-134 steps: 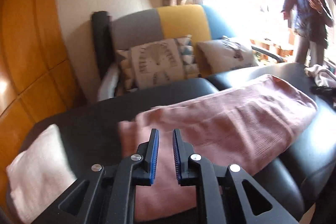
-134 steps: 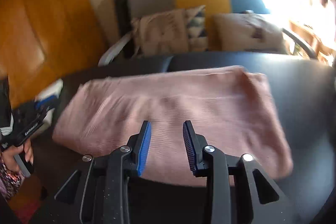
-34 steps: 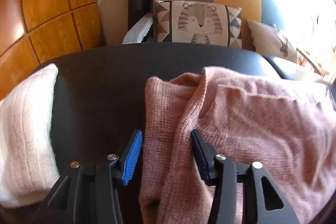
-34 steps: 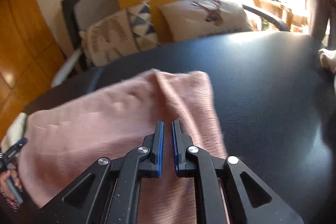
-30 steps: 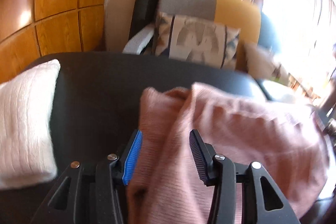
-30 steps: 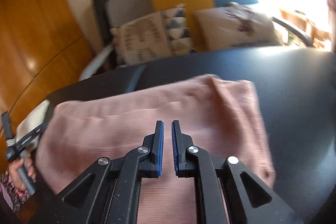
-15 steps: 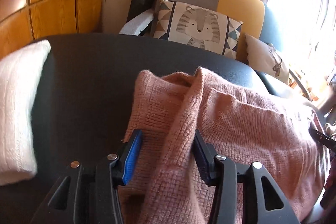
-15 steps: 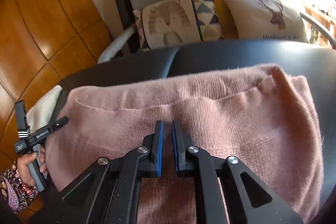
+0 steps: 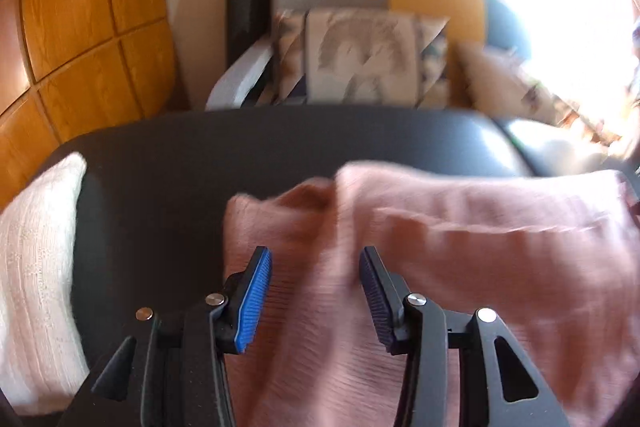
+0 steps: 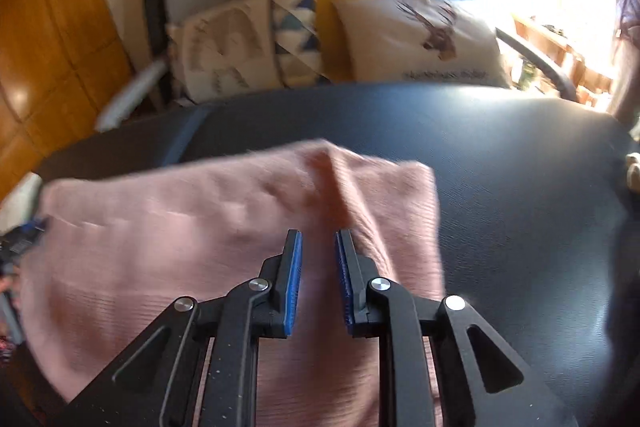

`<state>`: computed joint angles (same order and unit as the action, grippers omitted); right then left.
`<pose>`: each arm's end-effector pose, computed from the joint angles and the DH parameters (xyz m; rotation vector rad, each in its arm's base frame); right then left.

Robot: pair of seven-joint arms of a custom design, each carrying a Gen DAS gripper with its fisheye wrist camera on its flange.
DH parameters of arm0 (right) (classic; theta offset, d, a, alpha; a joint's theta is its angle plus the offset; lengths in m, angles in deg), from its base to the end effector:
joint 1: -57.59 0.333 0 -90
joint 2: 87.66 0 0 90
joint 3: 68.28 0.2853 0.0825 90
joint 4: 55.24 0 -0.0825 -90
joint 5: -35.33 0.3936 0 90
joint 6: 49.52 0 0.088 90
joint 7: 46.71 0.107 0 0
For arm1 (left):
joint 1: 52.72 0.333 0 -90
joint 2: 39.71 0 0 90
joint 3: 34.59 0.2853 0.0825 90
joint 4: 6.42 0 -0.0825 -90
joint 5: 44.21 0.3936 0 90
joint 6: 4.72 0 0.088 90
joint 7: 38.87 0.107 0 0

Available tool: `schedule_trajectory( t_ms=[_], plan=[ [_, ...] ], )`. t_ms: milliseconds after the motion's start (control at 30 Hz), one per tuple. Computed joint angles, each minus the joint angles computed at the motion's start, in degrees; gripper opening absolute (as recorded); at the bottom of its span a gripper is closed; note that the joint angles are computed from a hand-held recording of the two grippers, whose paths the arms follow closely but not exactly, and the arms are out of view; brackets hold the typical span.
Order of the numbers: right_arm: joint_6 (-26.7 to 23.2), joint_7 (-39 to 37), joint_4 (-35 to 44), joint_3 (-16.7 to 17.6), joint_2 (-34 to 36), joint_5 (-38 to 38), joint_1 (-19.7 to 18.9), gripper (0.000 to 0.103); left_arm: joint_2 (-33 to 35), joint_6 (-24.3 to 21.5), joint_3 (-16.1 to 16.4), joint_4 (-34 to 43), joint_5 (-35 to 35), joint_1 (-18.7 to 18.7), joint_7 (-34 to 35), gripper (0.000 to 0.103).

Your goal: Fold clothes

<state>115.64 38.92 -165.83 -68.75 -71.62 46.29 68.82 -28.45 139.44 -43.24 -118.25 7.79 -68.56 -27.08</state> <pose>0.6485 0.1124 0.3861 -1.8728 1.6990 -0.4822 0.5719 -0.2645 0.3815 -2.0104 1.4987 -0.5403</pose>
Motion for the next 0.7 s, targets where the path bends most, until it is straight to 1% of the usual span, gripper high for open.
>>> schedule_trajectory(
  t_ms=[33,100,167,233,267,300,333,400,433,467,500,533,600,667,700],
  plan=[
    [-0.55,0.96,0.63,-0.57,0.87,-0.85,-0.02,0.017,-0.39,2.18,0.43,-1.14,0.37,0.41,-2.06,0.049],
    [3.31,-2.78,-0.33,2.89,1.08,6.47,-3.11,0.016,-0.75,4.26,0.73,-2.28,0.97,0.85,-3.77,0.049],
    [3.38,-3.04,-0.26,2.6,1.08,6.63,-2.77,0.016,-0.84,4.79,0.77,-2.71,1.78,0.94,-4.38,0.049],
    [1.97,-3.14,0.37,1.7,1.04,5.52,-2.0,0.016,-0.55,4.7,0.73,-2.54,2.24,0.95,-4.48,0.049],
    [1.17,-4.45,0.41,2.6,0.62,7.15,-2.93,0.017,-0.56,4.9,0.75,-2.64,2.45,0.97,-4.69,0.049],
    [1.51,-7.59,-0.38,4.94,-0.39,11.7,-5.08,0.019,-0.74,5.44,0.82,-2.98,2.75,1.06,-5.04,0.049],
    [1.65,-10.98,-1.03,7.0,-1.38,16.63,-6.96,0.019,-1.02,6.14,0.88,-3.45,2.84,1.25,-5.23,0.049],
    [1.8,-18.85,-3.38,10.04,-4.32,26.62,-9.54,0.02,-2.67,8.13,0.73,-5.3,2.69,1.76,-4.69,0.049],
    [1.71,-23.14,-4.85,11.12,-6.13,31.65,-10.4,0.028,-3.52,9.15,0.6,-6.25,2.58,2.04,-4.36,0.048],
    [1.32,-27.26,-6.23,11.75,-7.89,36.32,-10.9,0.034,-5.05,10.68,0.85,-8.13,4.95,2.13,-6.43,0.048],
    [0.8,-30.2,-7.74,11.64,-9.47,38.72,-10.76,0.045,-6.66,12.18,0.98,-10.05,7.94,2.35,-9.08,0.048],
    [1.11,-31.05,-9.71,11.09,-11.23,38.97,-10.0,0.047,-8.66,14.11,0.99,-12.51,10.7,2.87,-12.39,0.048],
    [2.22,-34.25,-13.26,10.39,-14.31,40.73,-8.26,0.047,-12.68,17.63,0.55,-17.4,15.9,4.53,-18.91,0.048],
    [3.62,-37.33,-16.38,9.8,-16.88,42.14,-6.2,0.047,-16.28,17.88,-0.74,-21.61,17.44,6.05,-21.95,0.048],
    [4.13,-34.49,-17.57,9.47,-17.34,38.13,-5.39,0.047,-17.35,17.63,-1.45,-23.05,16.52,6.55,-21.14,0.048]
  ],
)
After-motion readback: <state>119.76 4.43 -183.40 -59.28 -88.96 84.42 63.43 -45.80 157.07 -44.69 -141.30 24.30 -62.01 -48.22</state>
